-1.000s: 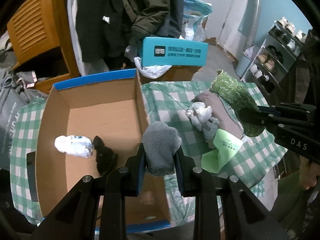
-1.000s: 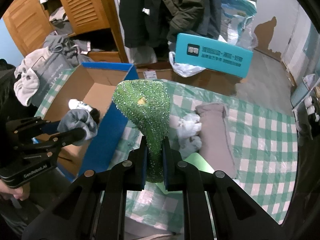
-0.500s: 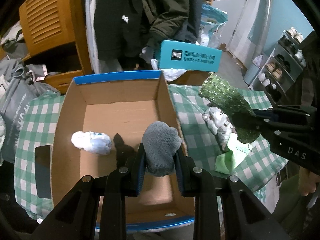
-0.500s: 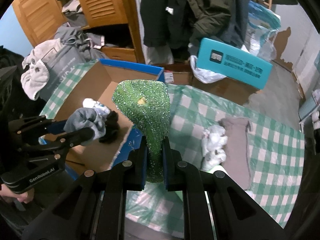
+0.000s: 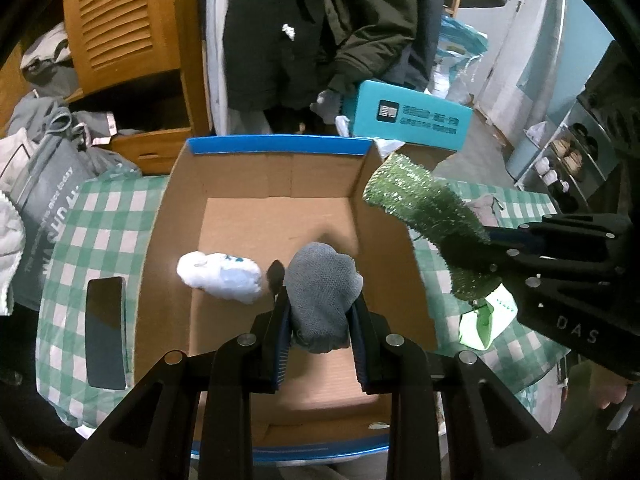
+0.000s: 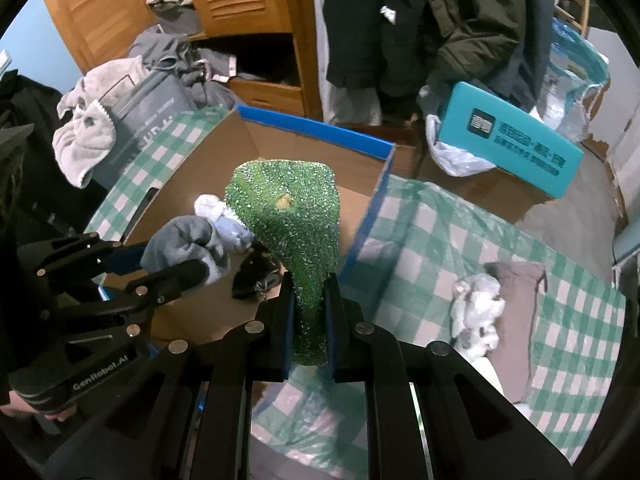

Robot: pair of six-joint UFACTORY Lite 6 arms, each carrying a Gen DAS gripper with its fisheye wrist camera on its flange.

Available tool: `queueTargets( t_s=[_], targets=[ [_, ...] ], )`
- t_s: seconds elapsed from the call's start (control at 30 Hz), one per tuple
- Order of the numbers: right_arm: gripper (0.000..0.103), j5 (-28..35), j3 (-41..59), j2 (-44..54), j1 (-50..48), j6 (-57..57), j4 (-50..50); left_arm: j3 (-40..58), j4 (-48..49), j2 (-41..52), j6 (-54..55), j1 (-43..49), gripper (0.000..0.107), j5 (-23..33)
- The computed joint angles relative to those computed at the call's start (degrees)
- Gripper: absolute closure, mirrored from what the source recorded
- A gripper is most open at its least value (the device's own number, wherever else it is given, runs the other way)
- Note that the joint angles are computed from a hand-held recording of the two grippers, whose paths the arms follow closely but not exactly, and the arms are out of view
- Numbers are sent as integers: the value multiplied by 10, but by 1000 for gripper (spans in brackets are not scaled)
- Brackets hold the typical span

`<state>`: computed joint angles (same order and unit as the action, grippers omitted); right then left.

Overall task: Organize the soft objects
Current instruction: 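Open the right tool to drop the mesh pad while the left tool releases the grey sock into the box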

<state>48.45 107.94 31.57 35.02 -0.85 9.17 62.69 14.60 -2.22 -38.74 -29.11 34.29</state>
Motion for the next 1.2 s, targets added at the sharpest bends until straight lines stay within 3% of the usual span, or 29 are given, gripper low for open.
queueTargets(
  t_s=[0.6,0.7,0.97,1.2],
  targets=[
    [91,48,128,118,31,-7,22,-30,0,-14,3,37,76,2],
    [86,51,134,122,32,-8,28,-30,13,-13,-11,38,63,7],
    [54,45,129,117,28,9,13,-28,50,-12,-48,38,48,23],
    [51,36,103,97,18,15,6,-27,52,-11,-53,36,43,26]
  ],
)
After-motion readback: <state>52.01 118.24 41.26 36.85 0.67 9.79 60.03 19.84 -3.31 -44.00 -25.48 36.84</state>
